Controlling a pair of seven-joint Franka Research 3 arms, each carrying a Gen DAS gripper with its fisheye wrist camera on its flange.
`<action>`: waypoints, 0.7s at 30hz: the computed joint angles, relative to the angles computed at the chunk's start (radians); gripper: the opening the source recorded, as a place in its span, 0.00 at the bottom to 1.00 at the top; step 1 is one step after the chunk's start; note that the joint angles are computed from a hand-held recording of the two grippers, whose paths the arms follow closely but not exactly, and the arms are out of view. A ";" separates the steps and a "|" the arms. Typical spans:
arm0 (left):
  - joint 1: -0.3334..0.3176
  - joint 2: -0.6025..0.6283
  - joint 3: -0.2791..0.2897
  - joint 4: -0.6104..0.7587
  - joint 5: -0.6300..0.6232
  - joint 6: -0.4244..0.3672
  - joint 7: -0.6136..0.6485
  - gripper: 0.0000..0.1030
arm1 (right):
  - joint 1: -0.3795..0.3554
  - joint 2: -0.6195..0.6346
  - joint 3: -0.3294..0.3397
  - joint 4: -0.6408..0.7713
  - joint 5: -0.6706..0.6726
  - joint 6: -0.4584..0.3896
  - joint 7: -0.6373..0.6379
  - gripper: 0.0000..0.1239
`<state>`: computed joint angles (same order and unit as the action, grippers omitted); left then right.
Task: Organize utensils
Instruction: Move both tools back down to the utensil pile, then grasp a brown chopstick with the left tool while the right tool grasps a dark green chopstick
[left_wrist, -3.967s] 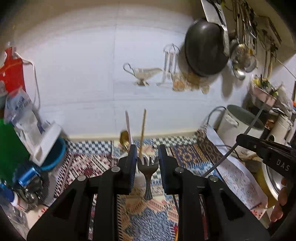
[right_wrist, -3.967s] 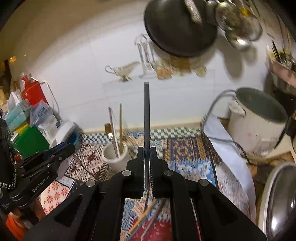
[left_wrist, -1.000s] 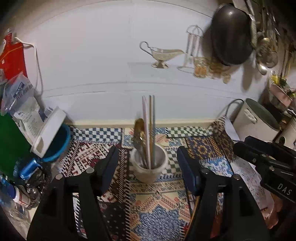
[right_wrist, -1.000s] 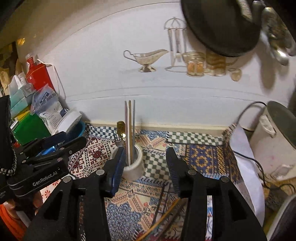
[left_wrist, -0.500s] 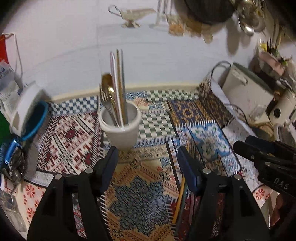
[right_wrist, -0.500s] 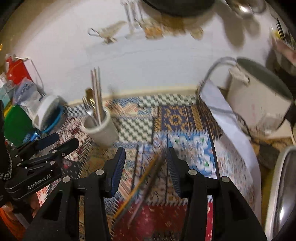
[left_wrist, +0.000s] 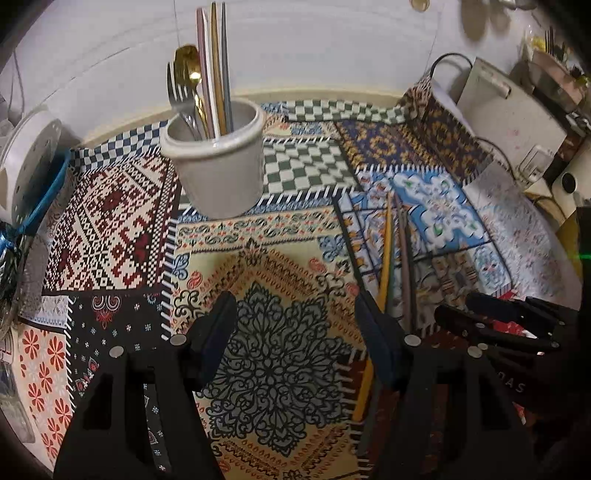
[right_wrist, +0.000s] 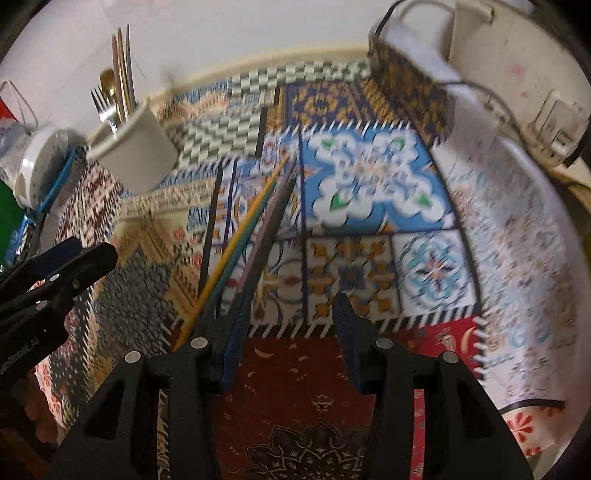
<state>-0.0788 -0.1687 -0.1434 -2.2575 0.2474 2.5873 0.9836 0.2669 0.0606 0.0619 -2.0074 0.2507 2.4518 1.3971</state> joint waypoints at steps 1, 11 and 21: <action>0.002 0.002 -0.001 -0.003 0.005 -0.002 -0.002 0.63 | 0.001 0.004 0.002 0.001 0.002 -0.001 -0.004 0.34; 0.009 0.006 0.010 -0.015 -0.015 0.010 0.016 0.63 | 0.031 0.023 0.011 -0.017 -0.059 0.041 -0.001 0.31; 0.010 0.004 0.011 -0.019 -0.021 0.031 0.040 0.63 | 0.035 0.026 0.012 -0.011 -0.071 0.032 0.020 0.25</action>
